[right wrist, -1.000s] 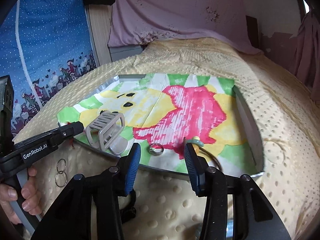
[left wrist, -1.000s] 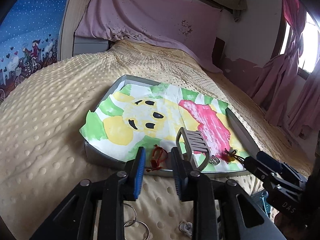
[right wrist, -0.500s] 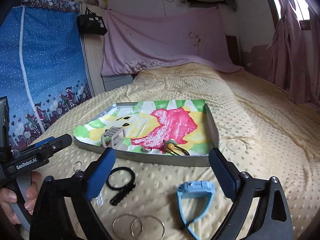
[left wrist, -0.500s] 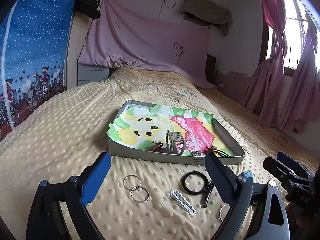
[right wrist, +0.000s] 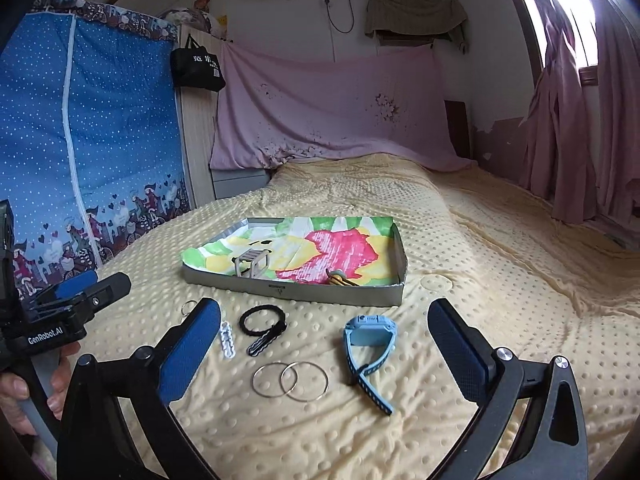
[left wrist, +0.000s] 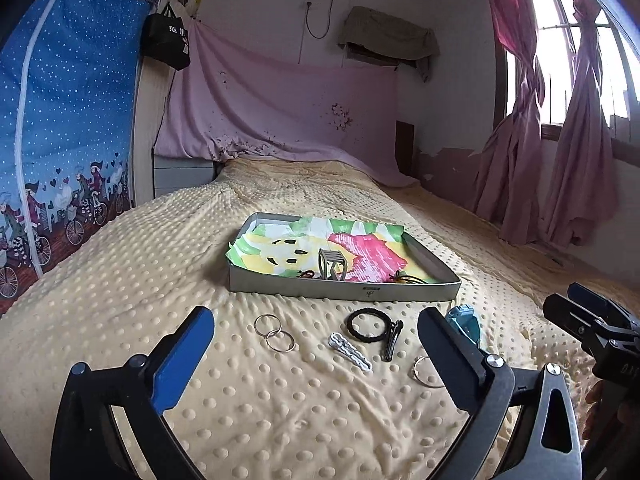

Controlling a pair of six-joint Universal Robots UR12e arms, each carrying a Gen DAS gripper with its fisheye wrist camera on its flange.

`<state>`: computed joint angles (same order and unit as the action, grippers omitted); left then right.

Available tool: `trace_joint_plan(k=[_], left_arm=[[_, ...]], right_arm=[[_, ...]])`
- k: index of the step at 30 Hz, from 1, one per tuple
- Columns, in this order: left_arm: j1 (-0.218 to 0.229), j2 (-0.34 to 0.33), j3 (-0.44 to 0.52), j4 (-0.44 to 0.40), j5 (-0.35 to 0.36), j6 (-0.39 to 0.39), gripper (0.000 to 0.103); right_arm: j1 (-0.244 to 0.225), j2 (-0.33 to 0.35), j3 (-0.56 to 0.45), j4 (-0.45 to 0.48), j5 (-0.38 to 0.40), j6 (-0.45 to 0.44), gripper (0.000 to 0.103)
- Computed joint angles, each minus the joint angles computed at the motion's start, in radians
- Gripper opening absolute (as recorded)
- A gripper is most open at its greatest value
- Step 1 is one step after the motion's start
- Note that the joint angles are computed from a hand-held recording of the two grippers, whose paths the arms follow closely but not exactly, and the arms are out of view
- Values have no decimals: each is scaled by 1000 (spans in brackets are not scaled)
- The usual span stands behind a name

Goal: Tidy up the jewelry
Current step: 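Grasp the white plastic clip with the left tool while the right grasps the large silver hoops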

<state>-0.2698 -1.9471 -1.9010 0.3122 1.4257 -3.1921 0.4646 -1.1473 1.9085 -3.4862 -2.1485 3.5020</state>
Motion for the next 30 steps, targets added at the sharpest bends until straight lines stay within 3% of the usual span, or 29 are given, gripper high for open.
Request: trace_joint_plan(k=[8, 13, 17, 21, 28, 30], left_arm=[[-7, -12, 0, -49, -26, 75, 103], [-5, -21, 18, -123, -68, 116, 103], [-2, -29, 32, -183, -94, 136, 102], [-1, -35, 38, -199, -115, 149, 102], [-2, -47, 64, -268, -167, 185, 77], [-1, -53, 79, -306, -184, 185, 72]], right_arm=[[8, -6, 29, 36, -19, 7, 102], [-16, -29, 45, 128, 25, 63, 102], [-43, -37, 47, 199, 104, 100, 102], [-58, -29, 35, 249, 142, 115, 102], [-75, -18, 24, 265, 217, 109, 101], [-76, -11, 17, 258, 233, 89, 95]])
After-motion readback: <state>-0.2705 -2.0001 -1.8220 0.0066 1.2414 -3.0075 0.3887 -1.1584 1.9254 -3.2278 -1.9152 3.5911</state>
